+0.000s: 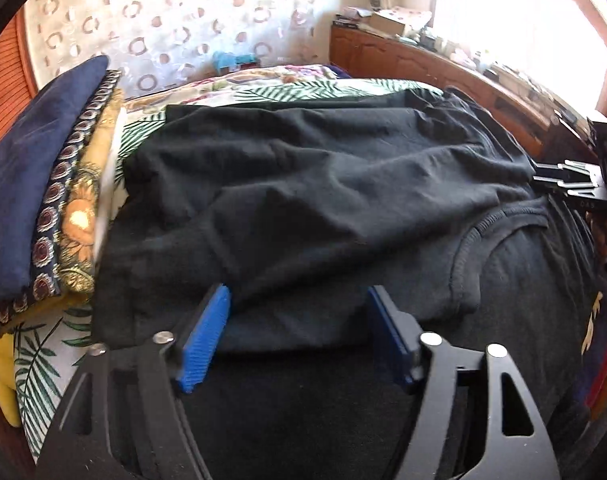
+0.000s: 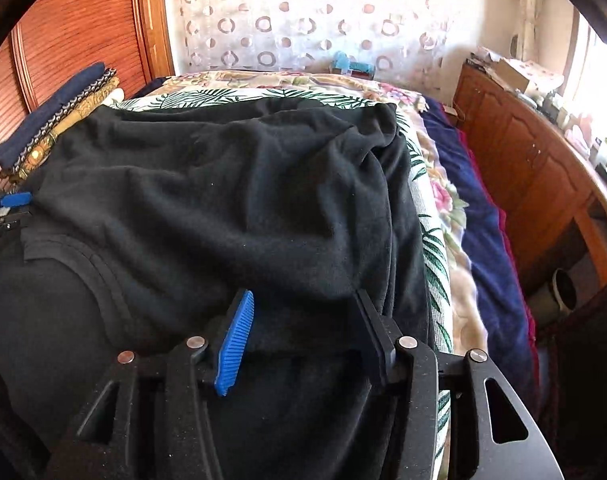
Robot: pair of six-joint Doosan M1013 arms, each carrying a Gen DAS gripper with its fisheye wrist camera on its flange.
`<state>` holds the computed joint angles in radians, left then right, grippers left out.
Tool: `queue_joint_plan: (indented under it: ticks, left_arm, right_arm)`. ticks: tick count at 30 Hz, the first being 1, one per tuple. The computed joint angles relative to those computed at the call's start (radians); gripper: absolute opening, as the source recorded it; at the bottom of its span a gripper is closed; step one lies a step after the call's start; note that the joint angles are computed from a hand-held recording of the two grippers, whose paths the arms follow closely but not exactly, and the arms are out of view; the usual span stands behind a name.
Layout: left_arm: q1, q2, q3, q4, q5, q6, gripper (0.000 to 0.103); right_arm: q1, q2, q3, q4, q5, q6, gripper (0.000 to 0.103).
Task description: Fold small clothes
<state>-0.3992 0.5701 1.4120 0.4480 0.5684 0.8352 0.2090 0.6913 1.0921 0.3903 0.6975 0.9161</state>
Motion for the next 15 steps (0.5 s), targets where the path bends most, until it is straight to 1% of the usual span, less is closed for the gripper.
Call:
queue_joint_plan:
  ticks: [2, 3, 7, 9, 12, 13, 15]
  left_arm:
    - [-0.010, 0.008, -0.013, 0.027, 0.028, 0.007, 0.081]
    - [-0.008, 0.009, -0.015, 0.019, 0.026, 0.013, 0.082]
    - [-0.004, 0.006, -0.010, 0.005, 0.017, 0.021, 0.084]
    - [-0.004, 0.007, -0.012, 0.004, 0.017, 0.021, 0.084]
    - [-0.004, 0.007, -0.011, 0.001, 0.015, 0.022, 0.084]
    - [-0.003, 0.007, -0.010, 0.000, 0.014, 0.023, 0.084]
    - [-0.003, 0.007, -0.011, 0.001, 0.015, 0.022, 0.084]
  right_arm:
    - [0.001, -0.004, 0.010, -0.002, -0.029, 0.001, 0.058]
    - [0.000, -0.006, 0.017, 0.009, -0.040, -0.002, 0.059]
    - [-0.012, 0.002, 0.001, 0.054, -0.008, -0.023, 0.067]
    - [-0.010, -0.001, 0.007, 0.041, -0.014, -0.027, 0.068]
    - [-0.013, -0.003, 0.011, 0.054, 0.006, -0.028, 0.068]
    - [-0.021, -0.004, 0.007, 0.077, 0.022, -0.026, 0.068]
    - [-0.026, -0.003, 0.010, 0.121, 0.023, -0.018, 0.068]
